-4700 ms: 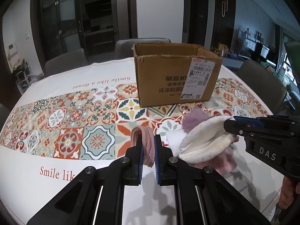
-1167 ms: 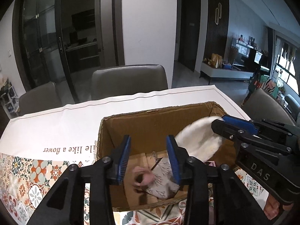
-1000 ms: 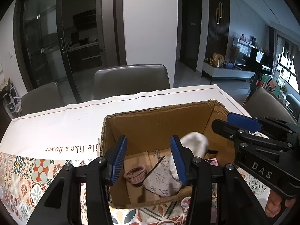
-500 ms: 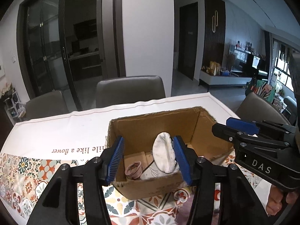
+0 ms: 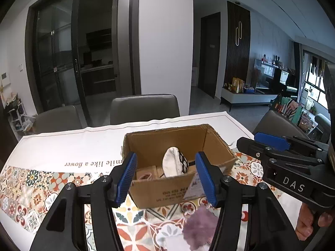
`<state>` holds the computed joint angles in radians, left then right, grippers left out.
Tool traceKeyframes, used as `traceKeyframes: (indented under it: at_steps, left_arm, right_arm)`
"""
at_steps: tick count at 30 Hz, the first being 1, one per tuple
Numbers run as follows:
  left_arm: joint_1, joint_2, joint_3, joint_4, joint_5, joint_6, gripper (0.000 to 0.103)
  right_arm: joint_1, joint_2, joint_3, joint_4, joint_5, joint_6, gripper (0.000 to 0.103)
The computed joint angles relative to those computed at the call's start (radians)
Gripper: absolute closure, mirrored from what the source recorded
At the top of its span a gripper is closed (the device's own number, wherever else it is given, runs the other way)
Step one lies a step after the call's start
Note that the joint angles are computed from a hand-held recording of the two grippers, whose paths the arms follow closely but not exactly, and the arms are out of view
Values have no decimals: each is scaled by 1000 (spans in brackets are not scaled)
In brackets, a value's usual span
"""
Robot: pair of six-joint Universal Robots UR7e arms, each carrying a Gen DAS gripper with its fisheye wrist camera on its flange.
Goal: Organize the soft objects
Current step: 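Move both tools back toward the pink slipper and pink towel on the table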
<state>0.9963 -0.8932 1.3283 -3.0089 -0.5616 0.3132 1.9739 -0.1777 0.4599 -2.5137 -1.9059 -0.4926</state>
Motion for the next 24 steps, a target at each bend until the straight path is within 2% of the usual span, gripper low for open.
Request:
traceKeyframes:
  at_steps: [5,14,24]
  left_arm:
    - [-23,-25,58,-11,20,-33,44]
    - [-57,-76,170,27,54,-144,43]
    - [-75,-152,288,200,73,-361,43]
  right_arm:
    - [0,-93,171,-75,6,3,62]
    - [-7,-195,347,-107,14,36,57]
    - [-18,-272,510,-121,-13,58,57]
